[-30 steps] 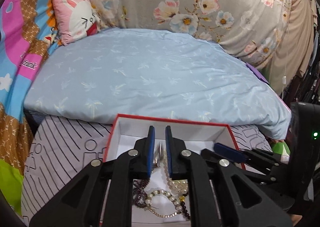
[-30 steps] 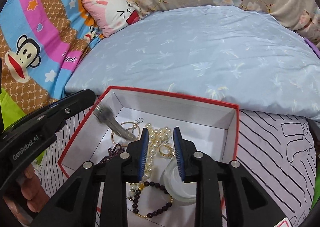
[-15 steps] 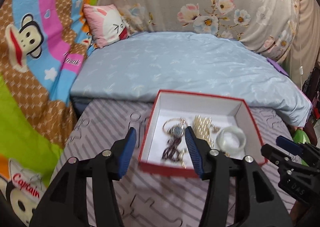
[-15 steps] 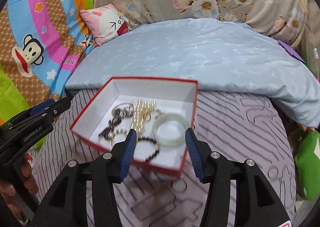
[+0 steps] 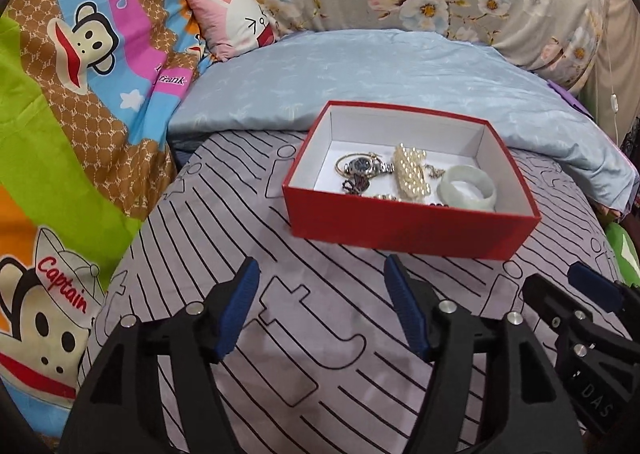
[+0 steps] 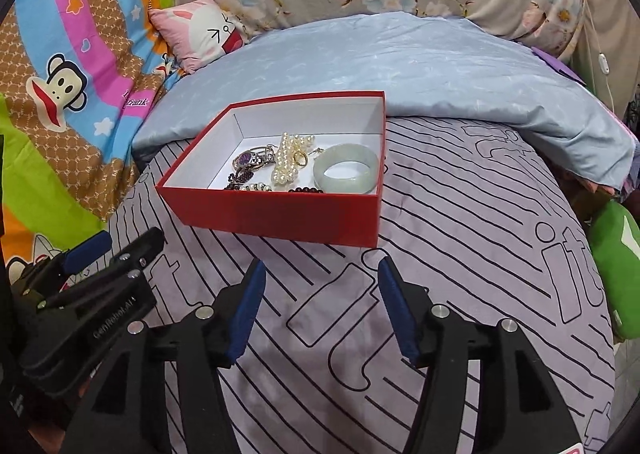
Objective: Organize jewelry
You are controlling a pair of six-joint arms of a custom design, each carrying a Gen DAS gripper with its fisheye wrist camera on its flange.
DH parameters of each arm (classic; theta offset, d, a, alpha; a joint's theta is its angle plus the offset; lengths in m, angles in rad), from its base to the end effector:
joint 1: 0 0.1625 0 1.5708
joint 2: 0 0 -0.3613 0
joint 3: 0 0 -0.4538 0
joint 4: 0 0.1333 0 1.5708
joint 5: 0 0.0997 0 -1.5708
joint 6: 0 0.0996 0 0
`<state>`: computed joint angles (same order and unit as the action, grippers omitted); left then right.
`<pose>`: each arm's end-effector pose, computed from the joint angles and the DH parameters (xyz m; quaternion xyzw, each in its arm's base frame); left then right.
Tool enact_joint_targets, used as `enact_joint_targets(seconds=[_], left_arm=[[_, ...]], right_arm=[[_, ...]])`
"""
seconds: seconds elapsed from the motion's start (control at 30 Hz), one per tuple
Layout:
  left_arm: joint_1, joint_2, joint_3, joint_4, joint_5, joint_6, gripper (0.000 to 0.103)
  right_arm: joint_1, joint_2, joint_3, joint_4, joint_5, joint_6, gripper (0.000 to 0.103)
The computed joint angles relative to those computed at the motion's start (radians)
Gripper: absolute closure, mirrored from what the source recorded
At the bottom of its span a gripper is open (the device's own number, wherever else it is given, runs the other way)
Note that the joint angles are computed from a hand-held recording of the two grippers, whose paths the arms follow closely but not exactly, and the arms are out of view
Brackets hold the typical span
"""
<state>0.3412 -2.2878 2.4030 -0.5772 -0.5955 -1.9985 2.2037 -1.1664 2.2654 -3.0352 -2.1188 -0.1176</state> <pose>-0.1236 -0.2729 0.2685 -0.0531 0.7888 -0.4181 0.4474 0.3448 -0.3323 0.0467 0.3012 -0.8988 0.2369 0.2127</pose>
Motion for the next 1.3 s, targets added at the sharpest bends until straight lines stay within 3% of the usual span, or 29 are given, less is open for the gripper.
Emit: enact_joint_targets(seconds=[0.07,0.27,0.73,0.97,1.3], left_arm=[[-0.002,0.000,0.005,-0.010,-0.007,-0.003,0.037],[-0.010,0.040,-0.005,0.020,-0.020,-0.052,0.037],[0.025,0.046,-0.013,0.001,-0.012,-0.052,0.036],[0.034,0.055,-0.023,0.051,-0.003,-0.143,0.012],[0.062,0.081,-0.036,0.058,0.015,-0.164,0.009]], right_arm=[[0.013,0.007,0.003,-0.024,-0.023,-0.001,0.037],[0.042,0.041,-0.010,-0.057,-0.082,-0.008,0.037],[0.033,0.064,-0.024,-0.050,-0.082,0.034,0.036],[0.013,0.077,-0.034,-0.063,-0.086,0.062,0.030],[0.012,0.111,-0.053,-0.097,-0.109,0.047,0.026]])
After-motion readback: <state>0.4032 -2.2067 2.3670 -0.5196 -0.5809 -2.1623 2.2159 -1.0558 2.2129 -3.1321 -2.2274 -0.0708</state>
